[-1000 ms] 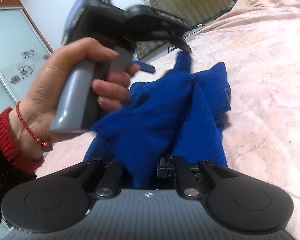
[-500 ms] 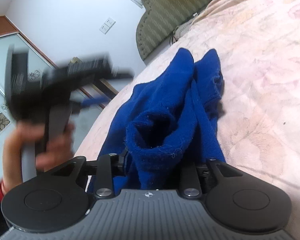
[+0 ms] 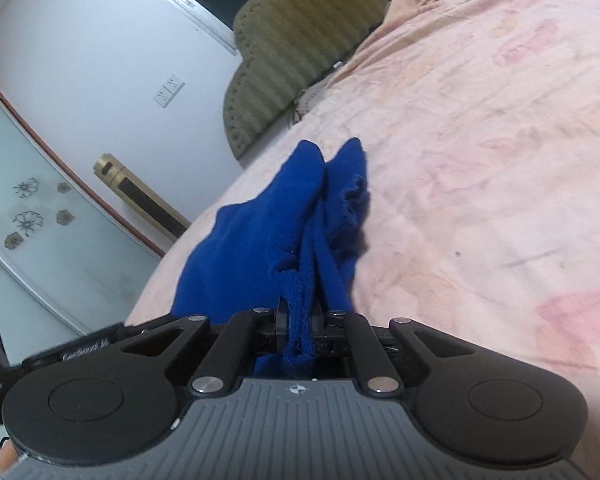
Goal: Fold small clothes
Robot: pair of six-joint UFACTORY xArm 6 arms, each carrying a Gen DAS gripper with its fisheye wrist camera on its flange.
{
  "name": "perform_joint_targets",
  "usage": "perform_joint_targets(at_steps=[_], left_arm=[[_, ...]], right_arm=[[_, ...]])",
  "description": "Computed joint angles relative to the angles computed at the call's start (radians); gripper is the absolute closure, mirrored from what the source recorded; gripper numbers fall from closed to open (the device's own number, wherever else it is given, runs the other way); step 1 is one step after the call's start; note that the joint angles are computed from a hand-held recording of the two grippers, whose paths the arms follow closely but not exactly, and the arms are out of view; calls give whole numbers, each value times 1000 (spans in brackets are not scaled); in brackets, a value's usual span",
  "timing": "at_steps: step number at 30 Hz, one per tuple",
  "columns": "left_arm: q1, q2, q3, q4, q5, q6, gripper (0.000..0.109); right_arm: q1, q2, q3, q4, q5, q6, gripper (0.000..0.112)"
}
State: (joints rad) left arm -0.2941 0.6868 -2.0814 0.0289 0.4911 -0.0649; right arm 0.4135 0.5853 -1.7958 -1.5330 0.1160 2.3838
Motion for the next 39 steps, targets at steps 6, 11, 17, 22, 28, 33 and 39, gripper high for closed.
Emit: perform_joint_targets(at_steps=[6,11,17,22,28,33,39], left_arm=[[1,-39,81,-33,-40,9,28],[-8,-50,113,-10,-61,3,28],[-13,-60,136,-10,-61,-9,28],[-17,-66,151,9,-70,-5,28],[-23,-60,149,13,-64,-9,25],[-26,-56,147,24,-64,-11,25],[-20,-49,127,-31,-58,69,24]], right_arm=[[19,-36,48,203,70,-245,87],[108,-73,25,182,318,-486,79],[135,33,-114,434,355,-892,73],[133,49,-133,513,410,-931,78],[156,63,-170,457,450,-978,67],[141,61,-149,541,457,-982,64],[122,30,-90,507,398,-889,58]])
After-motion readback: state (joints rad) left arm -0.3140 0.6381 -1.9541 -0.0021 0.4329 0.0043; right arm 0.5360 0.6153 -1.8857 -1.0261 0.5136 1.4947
